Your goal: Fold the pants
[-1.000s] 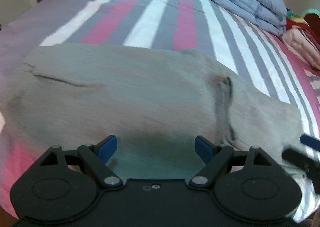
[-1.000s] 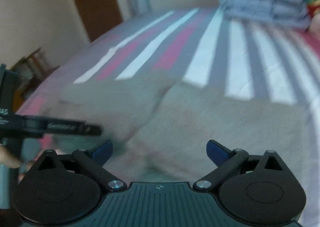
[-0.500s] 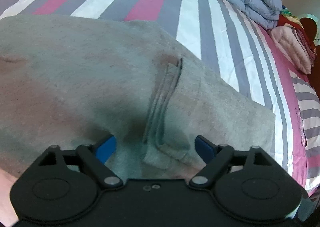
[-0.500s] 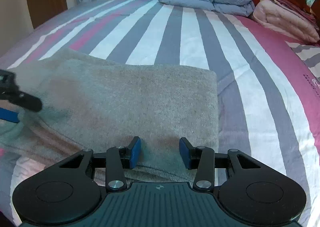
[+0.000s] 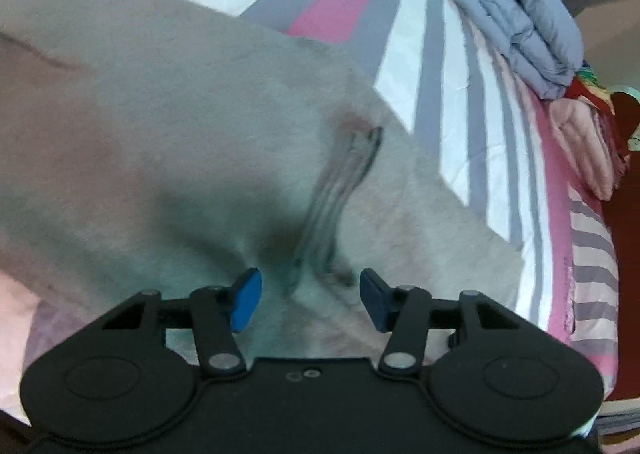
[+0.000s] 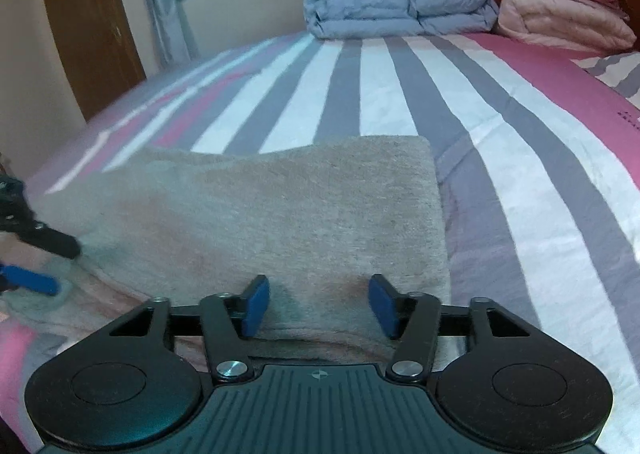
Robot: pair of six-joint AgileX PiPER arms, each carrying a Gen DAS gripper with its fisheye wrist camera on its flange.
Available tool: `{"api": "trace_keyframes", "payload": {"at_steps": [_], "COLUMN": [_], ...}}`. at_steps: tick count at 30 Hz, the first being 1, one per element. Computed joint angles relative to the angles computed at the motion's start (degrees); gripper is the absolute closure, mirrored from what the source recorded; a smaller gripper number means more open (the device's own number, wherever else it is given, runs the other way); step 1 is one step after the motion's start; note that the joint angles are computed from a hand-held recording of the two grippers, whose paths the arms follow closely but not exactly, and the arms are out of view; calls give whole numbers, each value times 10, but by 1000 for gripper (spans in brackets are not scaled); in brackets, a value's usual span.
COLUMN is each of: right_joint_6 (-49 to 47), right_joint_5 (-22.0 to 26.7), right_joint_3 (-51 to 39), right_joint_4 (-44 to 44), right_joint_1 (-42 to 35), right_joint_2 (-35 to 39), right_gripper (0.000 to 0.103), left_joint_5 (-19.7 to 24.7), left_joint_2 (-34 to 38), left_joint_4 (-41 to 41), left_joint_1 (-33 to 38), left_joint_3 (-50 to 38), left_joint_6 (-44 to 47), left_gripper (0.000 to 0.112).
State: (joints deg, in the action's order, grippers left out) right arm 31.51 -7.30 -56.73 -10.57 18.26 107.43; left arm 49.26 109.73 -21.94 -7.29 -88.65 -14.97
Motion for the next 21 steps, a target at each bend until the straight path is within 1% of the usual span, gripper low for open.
{"api": "trace_keyframes", "payload": {"at_steps": [2,3,5,6,9,10,13,14,16,18,20,21], "right_joint_6": [-81,-93,-76,-69,-53,-40,-3,3,17,30,39,49], "right_joint_5": [-35,-52,-87,-97,-115,-121,-131,-136,-141,-146,-149,-152], "right_joint_3": [22,32,51,56,64,67,71,74,75,77,79,79], "right_joint_4": [77,89,80,74,60,47,10,5,-8,-21,-32,-43], "right_joint_1": [5,7,4,3,0,-3,-11,-12,-16,-18,-21,-24], "right_joint_2": [-2,-2,-2,-2,-1,-1,-1,0,1,0,-1,-1], "right_gripper": [46,46,46,46,46,46,46,46,45,43,42,42], "left_joint_5": [3,1,-9,-16,-31,-27,-9,6,22,18,4,-5], "left_joint_2": [3,3,2,0,-11,-12,-7,3,15,20,25,26], "left_joint_4": [-5,1,4,2,4,10,7,12,7,-1,-1,-5], "left_joint_1": [-6,-10,-15,-16,-20,-21,-29,-35,-35,-33,-33,-33], "left_joint_3": [-9,-11,-9,-6,-3,-12,-32,-46,-50,-41,-32,-25], "left_joint_6": [5,-2,-15,-22,-43,-48,-50,-54,-66,-85,-101,-109], "left_gripper": [71,71,71,71,71,71,71,71,71,71,71,74]}}
